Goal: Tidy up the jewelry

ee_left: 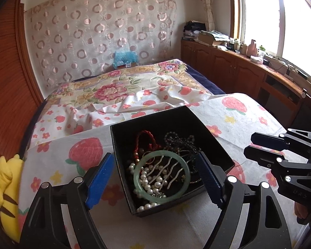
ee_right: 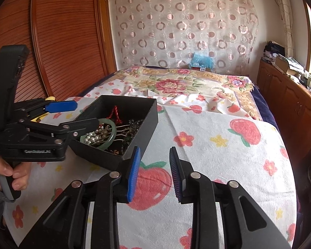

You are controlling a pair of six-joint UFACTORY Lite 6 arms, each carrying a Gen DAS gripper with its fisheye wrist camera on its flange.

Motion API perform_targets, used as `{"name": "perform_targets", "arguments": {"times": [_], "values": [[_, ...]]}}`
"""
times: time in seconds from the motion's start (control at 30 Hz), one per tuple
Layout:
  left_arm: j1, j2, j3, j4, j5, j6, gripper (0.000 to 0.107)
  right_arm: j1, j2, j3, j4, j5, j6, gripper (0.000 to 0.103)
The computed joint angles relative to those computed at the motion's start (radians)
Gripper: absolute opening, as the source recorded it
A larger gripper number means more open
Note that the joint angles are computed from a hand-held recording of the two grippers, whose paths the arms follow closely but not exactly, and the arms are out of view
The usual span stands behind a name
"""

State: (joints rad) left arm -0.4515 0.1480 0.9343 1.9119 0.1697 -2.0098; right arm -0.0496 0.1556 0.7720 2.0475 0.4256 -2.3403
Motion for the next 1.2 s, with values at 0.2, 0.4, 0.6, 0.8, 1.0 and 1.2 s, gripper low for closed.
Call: {"name": "perform_targets", "arguments": {"times": [0.2, 0.4, 0.6, 0.8, 1.0, 1.2], "values": [[-0.011, -0.114, -0.133, 0.145, 0.047, -0.172, 0.089, 0.007, -0.021, -0.034, 0.054, 0.001, -0.040, 0.038], [-0.021, -0.231, -0.251, 0.164, 0.048, -0.221, 0.095, 0.020, -0.039, -0.066, 0.147, -0.010, -0.098, 0.058], [-0.050, -0.352, -0.382, 0.087, 0.072, -0.209, 0.095, 0.029, -0.065, -0.108, 0.231, -0.013, -0.154, 0.083], [-0.105, -0.500, -0.481, -0.107, 0.114, -0.055, 0.095, 0.045, -0.138, -0.168, 0.309, -0.022, -0.201, 0.096], [-0.195, -0.692, -0.549, -0.391, 0.196, 0.194, 0.095, 0.058, -0.268, -0.235, 0.345, -0.043, -0.201, 0.100], [-0.324, -0.803, -0.550, -0.552, 0.365, 0.310, 0.095, 0.057, -0.471, -0.329, 0.294, -0.056, -0.128, 0.100]]}}
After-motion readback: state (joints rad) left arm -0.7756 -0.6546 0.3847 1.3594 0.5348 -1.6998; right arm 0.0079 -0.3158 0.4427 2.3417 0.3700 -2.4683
